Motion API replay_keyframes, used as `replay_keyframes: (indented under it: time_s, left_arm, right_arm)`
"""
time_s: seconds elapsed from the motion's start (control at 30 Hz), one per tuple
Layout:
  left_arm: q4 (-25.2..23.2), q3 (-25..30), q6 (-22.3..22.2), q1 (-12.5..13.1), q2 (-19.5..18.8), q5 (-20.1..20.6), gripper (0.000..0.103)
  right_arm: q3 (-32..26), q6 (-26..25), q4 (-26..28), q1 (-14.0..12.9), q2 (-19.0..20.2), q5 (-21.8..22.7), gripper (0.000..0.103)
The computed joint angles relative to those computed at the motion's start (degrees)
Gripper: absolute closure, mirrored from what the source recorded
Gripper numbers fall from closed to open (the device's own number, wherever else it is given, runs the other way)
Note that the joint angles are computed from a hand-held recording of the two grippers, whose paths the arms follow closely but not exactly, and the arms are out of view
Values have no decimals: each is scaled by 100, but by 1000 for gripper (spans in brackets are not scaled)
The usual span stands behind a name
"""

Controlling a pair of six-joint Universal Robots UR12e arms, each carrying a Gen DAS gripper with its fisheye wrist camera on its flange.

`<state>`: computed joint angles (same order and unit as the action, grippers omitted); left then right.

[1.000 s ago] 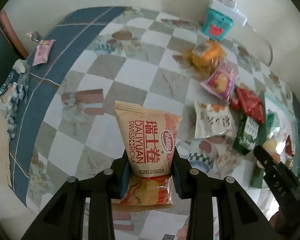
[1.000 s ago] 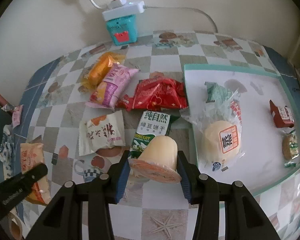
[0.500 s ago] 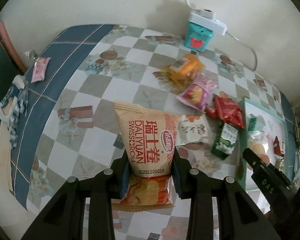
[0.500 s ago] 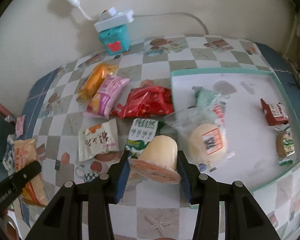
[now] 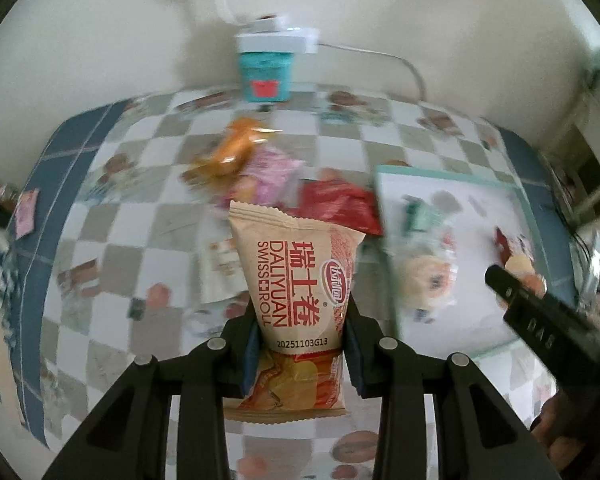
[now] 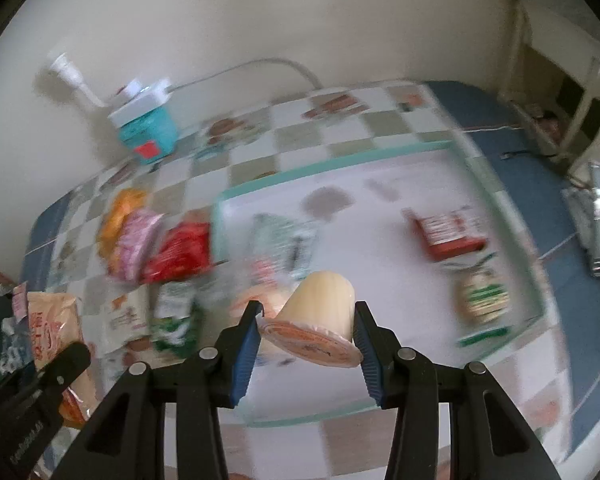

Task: Organize snacks
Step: 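Carry the Swiss roll and pudding cup over the white tray and release both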

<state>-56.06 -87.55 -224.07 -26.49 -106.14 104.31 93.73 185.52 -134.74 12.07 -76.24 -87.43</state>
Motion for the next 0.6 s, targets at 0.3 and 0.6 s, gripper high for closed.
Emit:
replay_keyframes:
  time_s: [0.3,0.6]
  left_arm:
    - [240,561,935,-285,-513,-188,66]
    - [509,879,1294,-375,-906,-464,65]
  right_arm:
    - [-5,-127,59,-394,-48,-324,55]
    - [-74,-337,170,-527,32,-220,55]
